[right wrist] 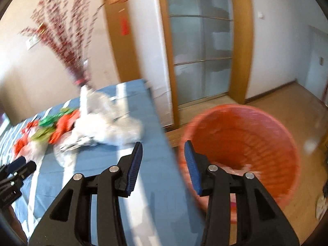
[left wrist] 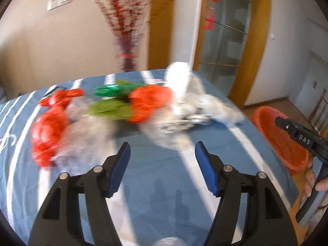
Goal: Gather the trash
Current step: 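Grasp a clear plastic bag with the right tool while the left tool grasps the red-orange bag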
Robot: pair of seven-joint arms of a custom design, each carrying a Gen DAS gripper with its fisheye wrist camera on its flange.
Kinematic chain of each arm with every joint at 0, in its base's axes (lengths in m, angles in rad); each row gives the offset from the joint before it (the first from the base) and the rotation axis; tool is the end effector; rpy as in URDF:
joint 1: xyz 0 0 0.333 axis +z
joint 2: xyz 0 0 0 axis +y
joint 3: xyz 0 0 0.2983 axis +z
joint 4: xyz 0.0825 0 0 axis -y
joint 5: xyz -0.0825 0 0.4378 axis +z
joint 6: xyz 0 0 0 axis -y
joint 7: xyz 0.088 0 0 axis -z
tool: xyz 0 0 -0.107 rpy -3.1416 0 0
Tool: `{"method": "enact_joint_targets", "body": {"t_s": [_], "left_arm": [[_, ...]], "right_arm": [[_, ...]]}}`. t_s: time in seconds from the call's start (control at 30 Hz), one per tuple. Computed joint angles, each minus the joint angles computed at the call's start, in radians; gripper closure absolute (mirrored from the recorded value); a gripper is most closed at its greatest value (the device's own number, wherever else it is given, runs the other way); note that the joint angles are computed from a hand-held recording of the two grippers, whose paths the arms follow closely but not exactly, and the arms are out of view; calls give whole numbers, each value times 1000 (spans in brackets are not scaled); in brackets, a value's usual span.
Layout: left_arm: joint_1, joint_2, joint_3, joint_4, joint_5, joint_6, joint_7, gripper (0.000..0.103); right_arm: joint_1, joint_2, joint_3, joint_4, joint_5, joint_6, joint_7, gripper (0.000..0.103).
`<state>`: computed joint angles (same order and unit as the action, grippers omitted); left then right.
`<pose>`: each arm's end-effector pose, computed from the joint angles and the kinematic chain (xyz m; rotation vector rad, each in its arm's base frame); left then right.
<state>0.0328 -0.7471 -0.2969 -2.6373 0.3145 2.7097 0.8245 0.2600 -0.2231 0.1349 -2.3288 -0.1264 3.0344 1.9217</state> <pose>0.4245 -0.1312 0.5226 -1.8802 1.4752 -0.7596 0.5228 0.2314 0.4944 -1.7421 1.4618 -0.5660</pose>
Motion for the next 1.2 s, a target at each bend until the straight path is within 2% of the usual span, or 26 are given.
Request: {"method": "enact_joint_targets", "body": {"t_s": [0.23, 0.3, 0.43, 0.63, 0.67, 0.73, 0.83, 1.1, 1.2], "left_arm": [[40, -77, 50, -64, -16, -29, 4, 38], [48, -90, 58, -75, -23, -30, 9, 38], [62, -99, 65, -84, -35, -31, 18, 38], [80, -114, 64, -94, -44, -35, 23, 37], [83, -120, 65, -97, -45, -37, 23, 37], [91, -127, 64, -100, -45, -38, 20, 37], [104, -140, 63, -105, -44, -42, 14, 37], [164, -190, 67, -118, -28, -62, -23, 37], [209, -187, 62, -108, -11, -64, -46, 37]], "right_arm": [[88, 156, -18, 169, 103, -67, -104, 59], [91, 189, -14, 212, 86, -72, -96, 59], [100, 263, -16, 306, -13, -107, -29, 50], [122, 326, -27, 375, -22, -205, -47, 51], [126, 325, -31, 371, -40, -205, -42, 52], [130, 320, -32, 364, -46, -209, -46, 70], [127, 302, -30, 344, -31, -198, -61, 81], [113, 225, -28, 258, -16, -130, -44, 86], [106, 193, -25, 223, -23, -106, -36, 86]]}}
